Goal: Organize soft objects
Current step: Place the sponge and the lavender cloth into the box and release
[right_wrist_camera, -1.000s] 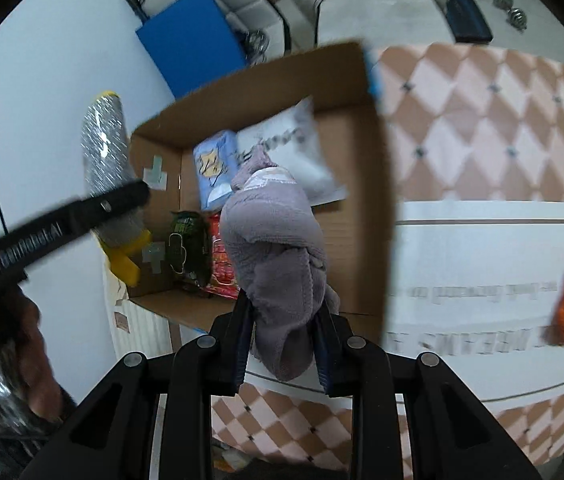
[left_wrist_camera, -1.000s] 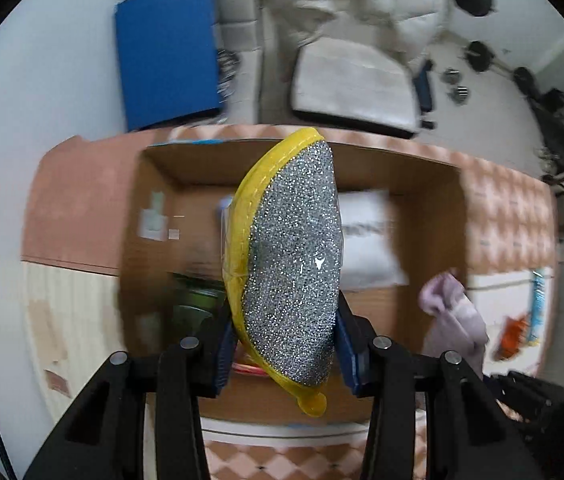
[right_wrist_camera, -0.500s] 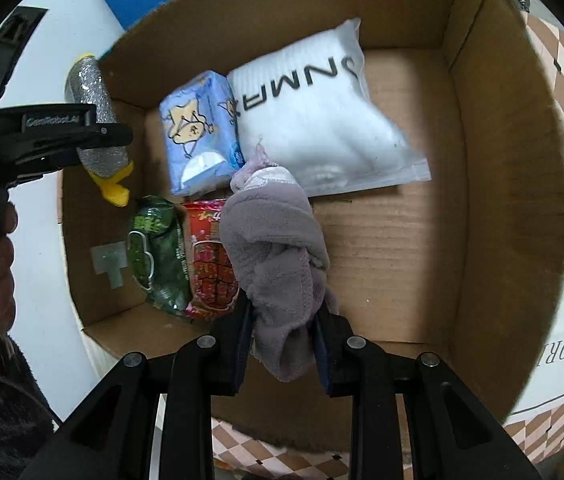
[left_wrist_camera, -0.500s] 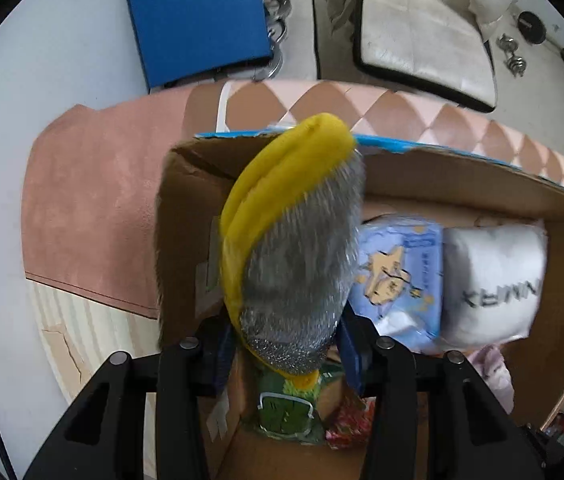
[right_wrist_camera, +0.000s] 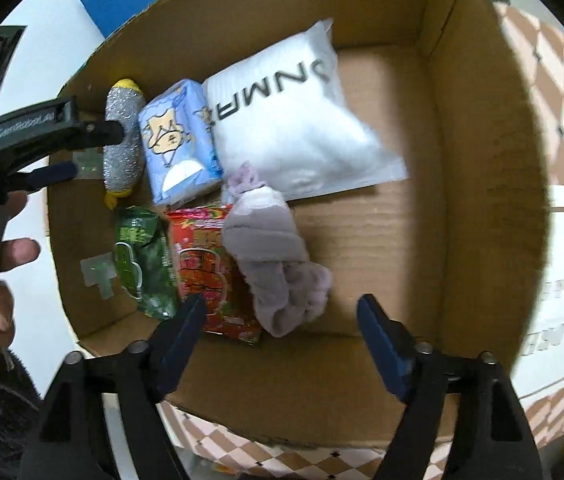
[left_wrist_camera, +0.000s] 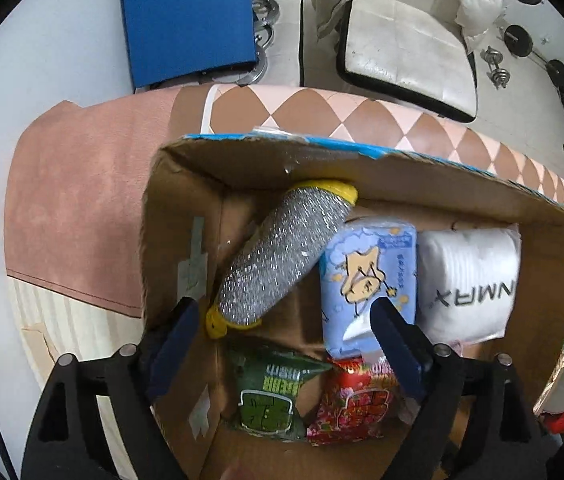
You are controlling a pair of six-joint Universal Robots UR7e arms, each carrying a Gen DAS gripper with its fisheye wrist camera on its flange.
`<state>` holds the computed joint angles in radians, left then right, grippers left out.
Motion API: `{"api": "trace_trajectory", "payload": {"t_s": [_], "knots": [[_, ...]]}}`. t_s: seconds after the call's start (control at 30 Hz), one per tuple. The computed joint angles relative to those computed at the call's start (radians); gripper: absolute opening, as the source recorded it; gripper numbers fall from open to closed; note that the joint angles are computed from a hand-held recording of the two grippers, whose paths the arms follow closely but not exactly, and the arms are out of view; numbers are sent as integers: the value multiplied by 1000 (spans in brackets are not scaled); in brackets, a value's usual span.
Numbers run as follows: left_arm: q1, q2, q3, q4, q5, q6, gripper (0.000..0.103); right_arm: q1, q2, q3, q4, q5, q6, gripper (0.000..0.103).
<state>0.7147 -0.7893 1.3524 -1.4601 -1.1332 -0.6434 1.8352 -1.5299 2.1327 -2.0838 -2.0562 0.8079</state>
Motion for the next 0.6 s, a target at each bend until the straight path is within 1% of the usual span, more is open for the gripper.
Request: {"api": "trace_trajectory", "payload": {"t_s": [0.03,0.07,0.1,0.27,0.33,0.5,0.6], "knots": [[-11,-19,20,-11,9,-1,95,10,1,-9,24,-22,13,90],[-23,-39,42,-23,19,-1,99,22,1,-17,53,-49,29,96],[-33,-54,58,-34,24,4,99,34,3,-27,82,-71,44,102],[-92,-161,174,-101,40,0,99,87,-11,-40,172,-150,100,103],[-115,-209,220,-125,35,-9,99,113,-14,-50,213,-188,130,103],[-178,-315,312,-148,43,-68,99,199,-15,-81,307,-277,203,103],[-215,-363,343,-156,63,-95,99,255,-23,-103,357,-308,247,103]]}}
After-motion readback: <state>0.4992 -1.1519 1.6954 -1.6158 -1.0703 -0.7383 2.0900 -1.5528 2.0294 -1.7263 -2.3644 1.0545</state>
